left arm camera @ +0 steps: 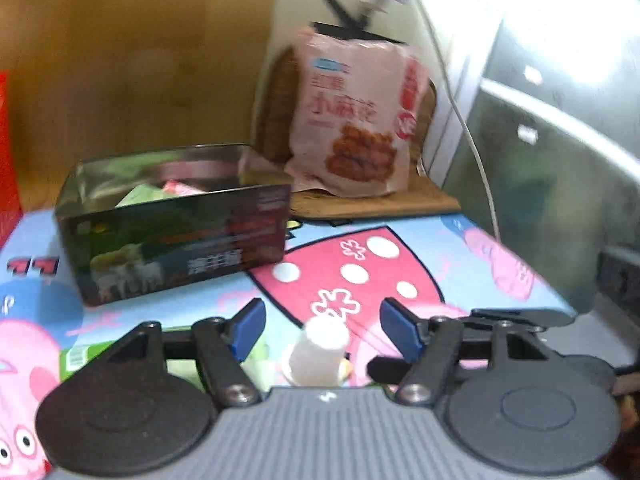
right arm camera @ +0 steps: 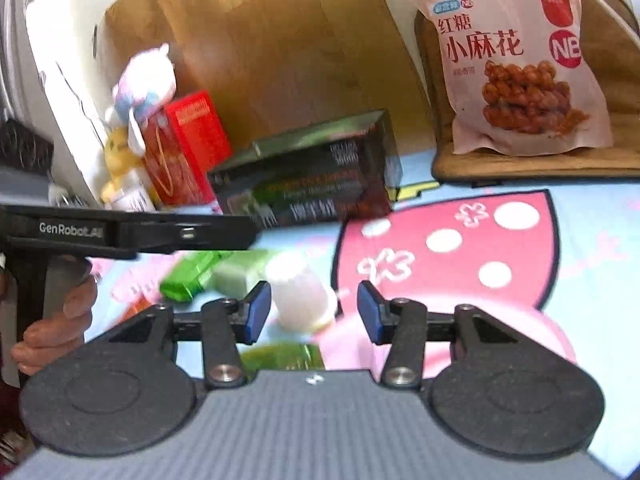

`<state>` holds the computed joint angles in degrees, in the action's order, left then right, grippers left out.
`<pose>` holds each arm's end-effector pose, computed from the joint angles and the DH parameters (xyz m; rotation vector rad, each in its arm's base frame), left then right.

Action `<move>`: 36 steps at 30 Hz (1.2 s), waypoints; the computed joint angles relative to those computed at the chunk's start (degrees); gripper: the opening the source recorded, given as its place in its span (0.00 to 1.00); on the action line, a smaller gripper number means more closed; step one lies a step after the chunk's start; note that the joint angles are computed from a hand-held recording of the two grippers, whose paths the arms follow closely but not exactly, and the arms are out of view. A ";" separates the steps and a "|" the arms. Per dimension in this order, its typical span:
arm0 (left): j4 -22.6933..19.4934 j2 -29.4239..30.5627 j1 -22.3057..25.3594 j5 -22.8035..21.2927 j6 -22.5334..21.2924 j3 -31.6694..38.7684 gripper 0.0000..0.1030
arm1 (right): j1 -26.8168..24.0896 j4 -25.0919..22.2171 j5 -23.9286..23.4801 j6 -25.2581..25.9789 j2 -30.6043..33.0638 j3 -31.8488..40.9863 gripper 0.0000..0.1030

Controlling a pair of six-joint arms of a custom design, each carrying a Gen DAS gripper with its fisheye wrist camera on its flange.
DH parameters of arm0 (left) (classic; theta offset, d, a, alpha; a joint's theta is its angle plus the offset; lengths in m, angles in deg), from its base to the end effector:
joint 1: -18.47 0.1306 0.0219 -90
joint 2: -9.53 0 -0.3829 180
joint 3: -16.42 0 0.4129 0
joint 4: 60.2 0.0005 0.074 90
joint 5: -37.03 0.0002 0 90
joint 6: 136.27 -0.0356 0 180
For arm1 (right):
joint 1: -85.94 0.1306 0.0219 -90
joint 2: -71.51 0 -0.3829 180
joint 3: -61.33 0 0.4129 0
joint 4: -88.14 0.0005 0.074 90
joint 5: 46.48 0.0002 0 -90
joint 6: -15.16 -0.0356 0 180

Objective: Organize snacks
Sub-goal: 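Grasp the white cup with the left gripper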

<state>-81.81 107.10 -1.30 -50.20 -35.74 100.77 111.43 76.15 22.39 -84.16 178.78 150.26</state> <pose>0.5301 -0.1929 0.3530 0.2049 2.1901 -0.3517 0.5543 0.2779 0.3120 -0.5272 2.0849 0.7474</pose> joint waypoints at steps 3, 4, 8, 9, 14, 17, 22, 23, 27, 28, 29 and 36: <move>1.45 1.05 -2.88 -7.65 -3.51 -0.22 0.62 | 1.27 1.63 3.83 4.35 -1.22 -2.45 0.49; 1.22 1.42 -3.52 -9.54 -4.34 -0.01 0.62 | 1.55 1.99 4.28 5.55 -1.36 -2.81 0.49; -1.36 2.66 -3.86 -10.91 -3.94 1.30 0.46 | 2.06 2.64 5.58 9.72 -1.26 -3.43 0.49; -2.85 3.59 -3.60 -10.43 -3.11 2.52 0.34 | 2.22 2.49 5.93 10.58 -0.77 -3.00 0.49; -5.94 4.77 -1.48 -5.01 1.30 4.47 0.32 | 2.52 0.87 5.43 12.05 1.70 0.00 0.49; -7.12 4.51 -0.46 -1.28 3.47 4.76 0.31 | 2.92 -0.37 4.96 13.37 3.01 1.75 0.48; -6.25 2.09 0.70 1.70 6.19 2.91 0.31 | 3.94 1.94 5.88 14.02 2.16 0.59 0.36; -6.11 1.67 0.97 2.26 6.51 2.68 0.31 | 4.14 2.68 6.13 14.35 1.69 0.03 0.35; -4.71 -0.31 1.46 1.66 6.14 1.95 0.31 | 5.07 5.30 7.46 16.10 0.42 -0.92 0.35; -4.11 -0.63 1.56 1.00 5.59 2.10 0.31 | 5.24 5.81 7.64 16.35 0.42 -0.52 0.35; -3.59 -0.78 1.72 0.48 5.16 2.39 0.31 | 5.31 6.15 7.69 16.60 0.65 0.21 0.35; -5.87 5.37 4.79 0.21 4.86 14.75 0.31 | 5.37 3.93 9.70 21.67 6.44 12.67 0.35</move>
<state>-87.68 112.46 3.49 -49.99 -30.88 115.51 116.80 80.08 32.09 -62.49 185.22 162.93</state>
